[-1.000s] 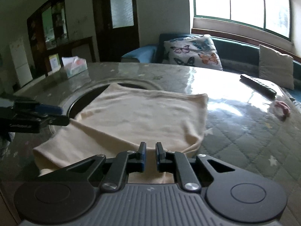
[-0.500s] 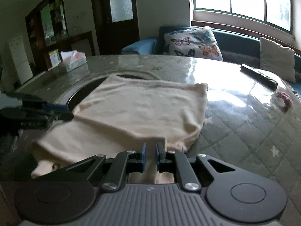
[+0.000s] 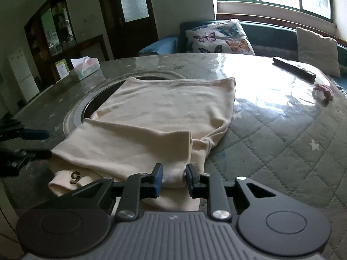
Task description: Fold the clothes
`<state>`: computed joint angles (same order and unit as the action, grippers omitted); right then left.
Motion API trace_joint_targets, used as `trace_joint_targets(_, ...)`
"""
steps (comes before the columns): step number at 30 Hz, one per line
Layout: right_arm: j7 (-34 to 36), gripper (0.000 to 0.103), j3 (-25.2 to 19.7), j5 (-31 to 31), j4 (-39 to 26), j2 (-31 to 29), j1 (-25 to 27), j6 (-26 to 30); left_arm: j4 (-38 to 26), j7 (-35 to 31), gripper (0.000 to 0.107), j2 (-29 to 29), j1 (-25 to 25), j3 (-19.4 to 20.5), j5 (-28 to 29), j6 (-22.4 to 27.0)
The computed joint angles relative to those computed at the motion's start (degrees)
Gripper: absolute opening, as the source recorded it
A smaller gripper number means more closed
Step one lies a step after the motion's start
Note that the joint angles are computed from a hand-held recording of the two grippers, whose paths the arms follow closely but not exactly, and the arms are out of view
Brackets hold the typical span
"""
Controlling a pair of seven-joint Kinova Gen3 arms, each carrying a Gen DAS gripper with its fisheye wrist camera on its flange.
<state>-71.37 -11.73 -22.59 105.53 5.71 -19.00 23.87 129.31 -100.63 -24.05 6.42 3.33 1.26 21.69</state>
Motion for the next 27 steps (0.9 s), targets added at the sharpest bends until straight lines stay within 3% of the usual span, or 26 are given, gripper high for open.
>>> trace_joint_targets(2, -0.8, 0.023, 0.1, 0.8, 0.0, 0.1, -0.4, -0.1, 0.5, 0.8, 0.046, 0.5, -1.6, 2.2, -1.2, -0.7)
trace_joint_targets(4, -1.9, 0.018, 0.3, 2.0, 0.2, -0.1, -0.8, -0.4, 1.0, 1.7, 0.035, 0.9, -3.1, 4.0, -2.6, -1.6)
trace_joint_targets(6, -2.8, 0.009, 0.4, 2.8, 0.4, -0.4, -1.1, -0.6, 1.2, 2.8, 0.014, 1.2, -4.4, 5.3, -3.8, -1.8)
trace_joint_targets(9, -2.6, 0.006, 0.2, 2.5, 0.5, -1.0, -1.0, -0.5, 1.6, 4.7, 0.003, 0.3, -6.7, 7.1, -5.5, -2.2)
trace_joint_targets(14, 1.6, 0.005, -0.1, -1.8, 1.1, -2.5, -0.5, -0.1, 1.9, 6.8, 0.003, -0.9, -8.4, 8.0, -7.2, -1.6)
trace_joint_targets(18, -0.5, 0.007, 0.5, 0.1, 0.8, -1.4, -1.5, 1.4, 1.6, 8.3, 0.003, 0.2, -9.3, 9.3, -8.6, -0.7)
trace_joint_targets(23, 2.4, 0.011, 0.5, -1.4, 1.5, -3.1, -1.0, 0.8, 0.1, 4.6, 0.010, -0.1, -3.3, 2.1, -6.5, 1.7)
trace_joint_targets(27, 2.6, 0.011, 0.9, -0.6, 0.7, -3.1, -1.5, -0.8, -0.8, 2.8, 0.023, -1.2, -2.9, 0.6, -5.4, 2.0)
